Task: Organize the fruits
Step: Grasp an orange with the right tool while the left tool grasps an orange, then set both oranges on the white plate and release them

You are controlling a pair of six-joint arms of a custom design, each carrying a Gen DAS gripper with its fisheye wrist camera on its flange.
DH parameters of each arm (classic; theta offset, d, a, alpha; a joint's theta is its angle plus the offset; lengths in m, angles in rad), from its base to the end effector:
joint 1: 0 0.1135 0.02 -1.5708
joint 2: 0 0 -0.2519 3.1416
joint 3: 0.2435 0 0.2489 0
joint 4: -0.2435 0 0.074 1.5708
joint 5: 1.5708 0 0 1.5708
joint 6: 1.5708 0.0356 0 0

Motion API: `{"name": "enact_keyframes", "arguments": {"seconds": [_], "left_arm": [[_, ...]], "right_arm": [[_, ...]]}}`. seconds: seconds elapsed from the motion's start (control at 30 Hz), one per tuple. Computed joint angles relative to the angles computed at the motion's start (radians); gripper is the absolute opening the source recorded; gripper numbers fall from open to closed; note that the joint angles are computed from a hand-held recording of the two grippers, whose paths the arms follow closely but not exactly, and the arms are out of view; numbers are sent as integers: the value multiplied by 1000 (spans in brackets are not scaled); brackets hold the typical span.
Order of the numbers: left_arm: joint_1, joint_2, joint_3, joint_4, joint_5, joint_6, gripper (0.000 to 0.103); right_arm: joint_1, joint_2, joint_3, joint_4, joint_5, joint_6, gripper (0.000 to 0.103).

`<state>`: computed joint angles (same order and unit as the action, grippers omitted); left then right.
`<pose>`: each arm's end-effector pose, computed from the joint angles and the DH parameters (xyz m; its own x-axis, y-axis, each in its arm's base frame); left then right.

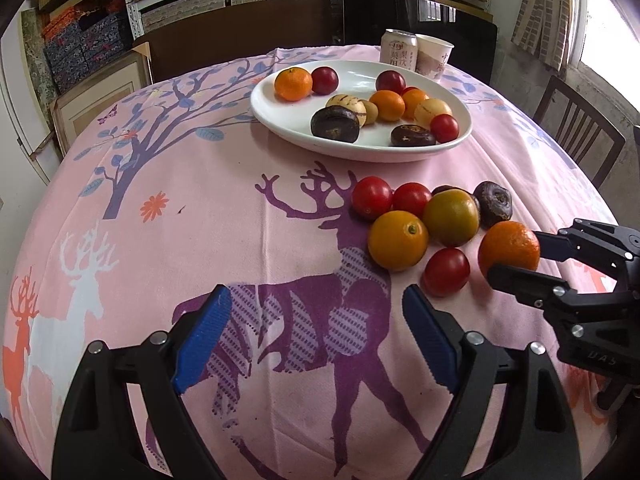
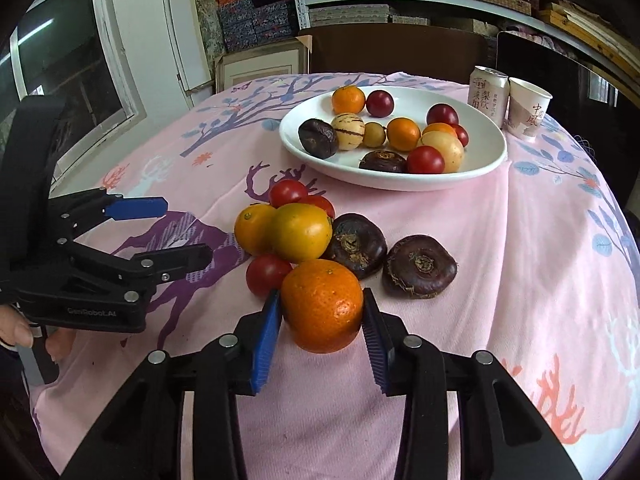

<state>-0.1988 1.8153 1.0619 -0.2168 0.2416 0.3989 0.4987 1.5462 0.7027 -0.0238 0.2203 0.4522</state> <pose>0.3508 -0.0794 0.1469 -0.6193 0.5095 -0.5974 0.6130 0.7892 0.0376 0.2580 0.1317 0.1419 -0.7521 0.0759 -0.6547 -0.0155 0.9910 0.1328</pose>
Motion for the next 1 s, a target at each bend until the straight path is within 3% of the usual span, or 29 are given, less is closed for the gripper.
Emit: {"name": "enact_keyframes", "arguments": {"seconds": [0.27, 0.4, 0.53, 0.63, 0.67, 0.7, 1.0], "left_arm": [[-63, 51, 17, 29, -40, 14, 85], [-83, 92, 69, 1, -42, -4, 72], [-94, 133, 124, -21, -20, -62, 69], [-101, 147, 150, -36, 18, -85, 52], [-101, 148, 154, -45, 39, -84, 39], [-103, 146, 153, -48, 50, -77, 35], [-43, 45, 106, -75, 105, -27, 34]], "right_arm": [[-15, -104, -100, 28, -22, 37, 40], [-17, -119, -115, 44, -24, 39, 40], [-25, -126, -126, 55, -33, 45, 40], [-31, -127, -130, 59, -39, 49, 40], [-31, -127, -130, 59, -39, 49, 40], [-32, -127, -130, 58, -39, 49, 40], [-26, -201, -135, 27, -12, 34, 40]]}}
